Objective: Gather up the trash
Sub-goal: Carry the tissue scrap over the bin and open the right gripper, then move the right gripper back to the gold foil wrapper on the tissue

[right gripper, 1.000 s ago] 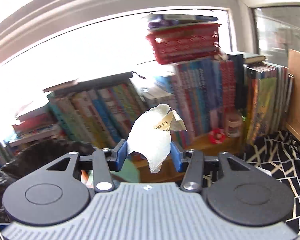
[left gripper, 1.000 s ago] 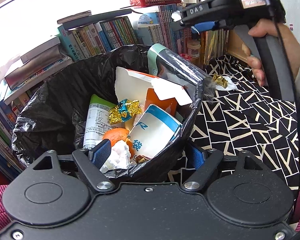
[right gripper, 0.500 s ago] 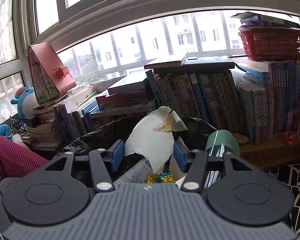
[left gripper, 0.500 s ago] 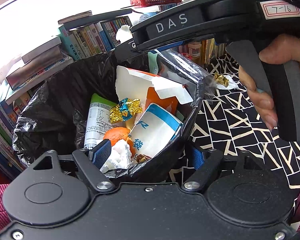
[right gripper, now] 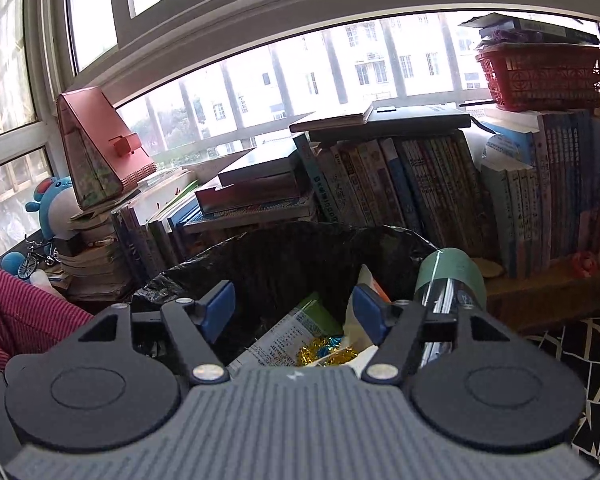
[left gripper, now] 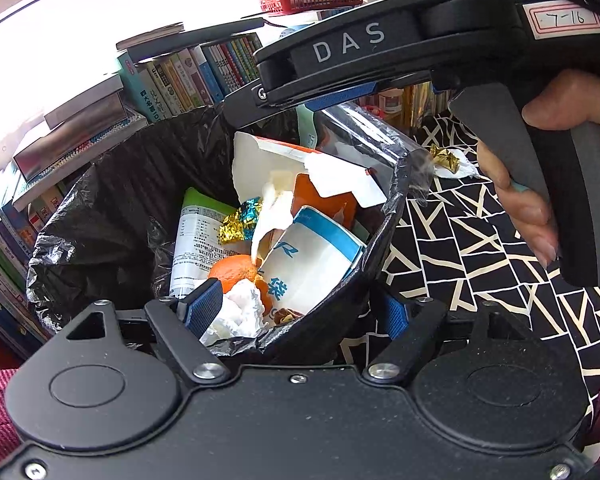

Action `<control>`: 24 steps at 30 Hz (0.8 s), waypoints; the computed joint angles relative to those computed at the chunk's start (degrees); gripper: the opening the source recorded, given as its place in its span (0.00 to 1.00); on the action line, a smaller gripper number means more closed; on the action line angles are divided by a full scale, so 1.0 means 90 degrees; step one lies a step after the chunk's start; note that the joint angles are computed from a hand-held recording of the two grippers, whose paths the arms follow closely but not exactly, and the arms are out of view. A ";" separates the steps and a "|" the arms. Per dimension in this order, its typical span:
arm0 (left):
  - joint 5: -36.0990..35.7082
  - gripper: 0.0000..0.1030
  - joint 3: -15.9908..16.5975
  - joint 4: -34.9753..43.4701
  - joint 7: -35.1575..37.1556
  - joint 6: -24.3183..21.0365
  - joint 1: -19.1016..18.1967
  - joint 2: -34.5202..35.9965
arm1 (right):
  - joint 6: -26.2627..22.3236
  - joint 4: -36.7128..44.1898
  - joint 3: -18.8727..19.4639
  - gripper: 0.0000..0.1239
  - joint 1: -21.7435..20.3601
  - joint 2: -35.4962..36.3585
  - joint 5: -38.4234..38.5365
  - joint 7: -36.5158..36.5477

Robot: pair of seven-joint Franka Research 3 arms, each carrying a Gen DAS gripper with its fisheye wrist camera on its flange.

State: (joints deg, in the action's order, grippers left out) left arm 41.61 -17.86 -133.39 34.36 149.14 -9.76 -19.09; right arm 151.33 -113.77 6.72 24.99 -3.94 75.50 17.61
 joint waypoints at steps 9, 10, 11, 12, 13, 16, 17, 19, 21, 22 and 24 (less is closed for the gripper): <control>0.0046 0.77 -0.0014 0.0001 -0.0027 -0.0024 -0.0006 -0.0002 | 0.0130 0.0001 0.0007 0.68 -0.0001 0.0022 0.0045 0.0042; 0.0047 0.77 -0.0012 0.0001 -0.0028 -0.0024 -0.0008 -0.0002 | 0.0163 0.0001 0.0010 0.68 -0.0001 0.0025 0.0053 0.0046; 0.0055 0.77 -0.0014 0.0001 -0.0032 -0.0026 -0.0007 -0.0002 | 0.0198 0.0004 0.0013 0.68 -0.0001 0.0030 0.0059 0.0054; 0.0063 0.77 -0.0018 0.0000 -0.0038 -0.0030 -0.0008 -0.0003 | 0.0222 0.0007 0.0013 0.69 -0.0003 0.0035 0.0062 0.0063; 0.0067 0.77 -0.0019 0.0001 -0.0040 -0.0036 -0.0009 -0.0003 | 0.0244 0.0013 0.0011 0.69 -0.0005 0.0040 0.0071 0.0073; 0.0072 0.77 -0.0019 0.0004 -0.0047 -0.0046 -0.0015 -0.0002 | 0.0341 0.0018 0.0016 0.69 -0.0007 0.0047 0.0112 0.0077; 0.0073 0.77 -0.0018 0.0004 -0.0047 -0.0046 -0.0017 -0.0002 | 0.0380 0.0023 0.0017 0.70 -0.0007 0.0051 0.0124 0.0077; 0.0076 0.77 -0.0020 0.0010 -0.0047 -0.0066 -0.0020 0.0000 | 0.0456 0.0033 0.0019 0.70 -0.0008 0.0058 0.0154 0.0078; 0.0087 0.77 -0.0021 0.0017 -0.0047 -0.0075 -0.0018 0.0006 | 0.0534 0.0047 0.0018 0.71 -0.0013 0.0068 0.0181 0.0074; 0.0096 0.77 -0.0025 0.0021 -0.0053 -0.0083 -0.0018 0.0009 | 0.0578 0.0060 0.0017 0.71 -0.0017 0.0078 0.0196 0.0082; 0.0106 0.77 -0.0024 0.0023 -0.0059 -0.0087 -0.0019 0.0015 | 0.0680 0.0085 0.0017 0.71 -0.0026 0.0101 0.0230 0.0102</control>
